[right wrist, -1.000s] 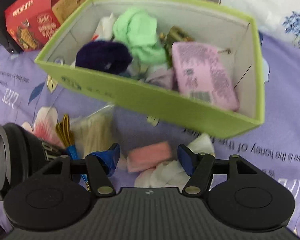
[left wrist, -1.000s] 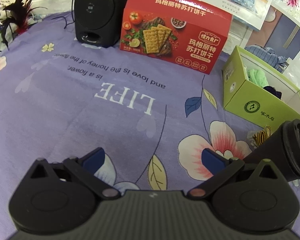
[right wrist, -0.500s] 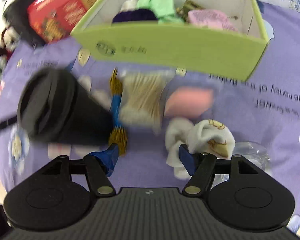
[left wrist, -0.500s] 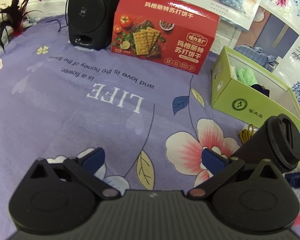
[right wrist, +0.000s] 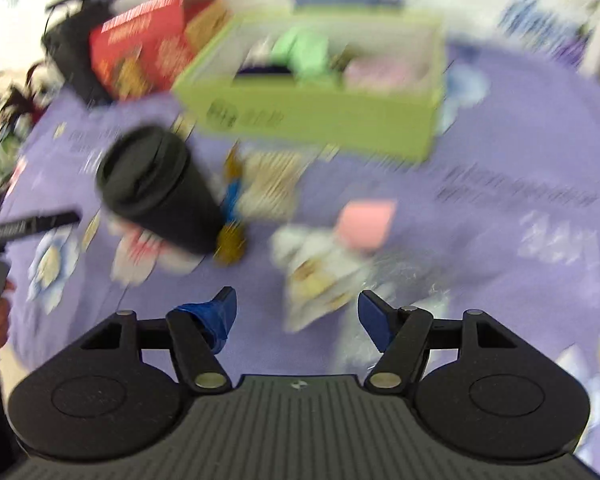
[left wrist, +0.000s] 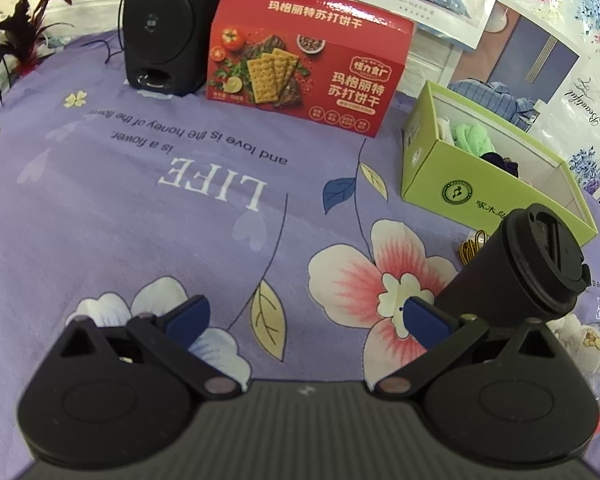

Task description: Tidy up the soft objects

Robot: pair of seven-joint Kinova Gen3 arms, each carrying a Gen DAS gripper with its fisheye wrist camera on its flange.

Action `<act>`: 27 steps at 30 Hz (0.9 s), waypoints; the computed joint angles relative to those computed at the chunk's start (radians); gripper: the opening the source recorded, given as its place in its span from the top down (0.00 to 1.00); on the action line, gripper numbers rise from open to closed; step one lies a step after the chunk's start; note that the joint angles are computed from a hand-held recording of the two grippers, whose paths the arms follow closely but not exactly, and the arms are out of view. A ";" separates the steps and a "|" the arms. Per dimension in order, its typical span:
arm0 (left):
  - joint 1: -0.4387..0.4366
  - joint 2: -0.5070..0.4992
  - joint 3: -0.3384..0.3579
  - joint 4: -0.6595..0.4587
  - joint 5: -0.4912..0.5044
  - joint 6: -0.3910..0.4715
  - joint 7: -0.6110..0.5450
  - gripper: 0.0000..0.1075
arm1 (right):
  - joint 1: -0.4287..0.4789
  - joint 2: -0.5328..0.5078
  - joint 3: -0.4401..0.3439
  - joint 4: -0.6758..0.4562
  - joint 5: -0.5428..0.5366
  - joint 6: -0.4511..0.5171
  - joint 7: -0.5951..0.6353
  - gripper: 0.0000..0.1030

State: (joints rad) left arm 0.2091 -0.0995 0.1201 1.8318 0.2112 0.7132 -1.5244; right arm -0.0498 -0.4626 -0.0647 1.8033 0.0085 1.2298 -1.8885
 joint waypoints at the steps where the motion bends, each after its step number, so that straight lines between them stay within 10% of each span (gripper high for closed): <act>1: 0.000 0.003 0.003 -0.001 -0.008 0.005 0.006 0.05 | 0.010 -0.008 0.002 0.004 0.010 -0.003 -0.006 0.49; 12: 0.037 0.006 0.043 -0.021 -0.082 0.039 0.067 0.05 | 0.053 -0.058 0.062 0.059 0.028 -0.025 0.034 0.49; 27: 0.118 -0.008 0.108 -0.029 -0.173 0.080 0.143 0.05 | -0.057 0.011 -0.058 0.166 0.132 -0.245 0.265 0.48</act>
State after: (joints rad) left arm 0.3273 -0.1071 0.2279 1.8032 0.0378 0.7927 -1.3813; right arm -0.1063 -0.4519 -0.1225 1.9689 0.1409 0.9849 -1.6235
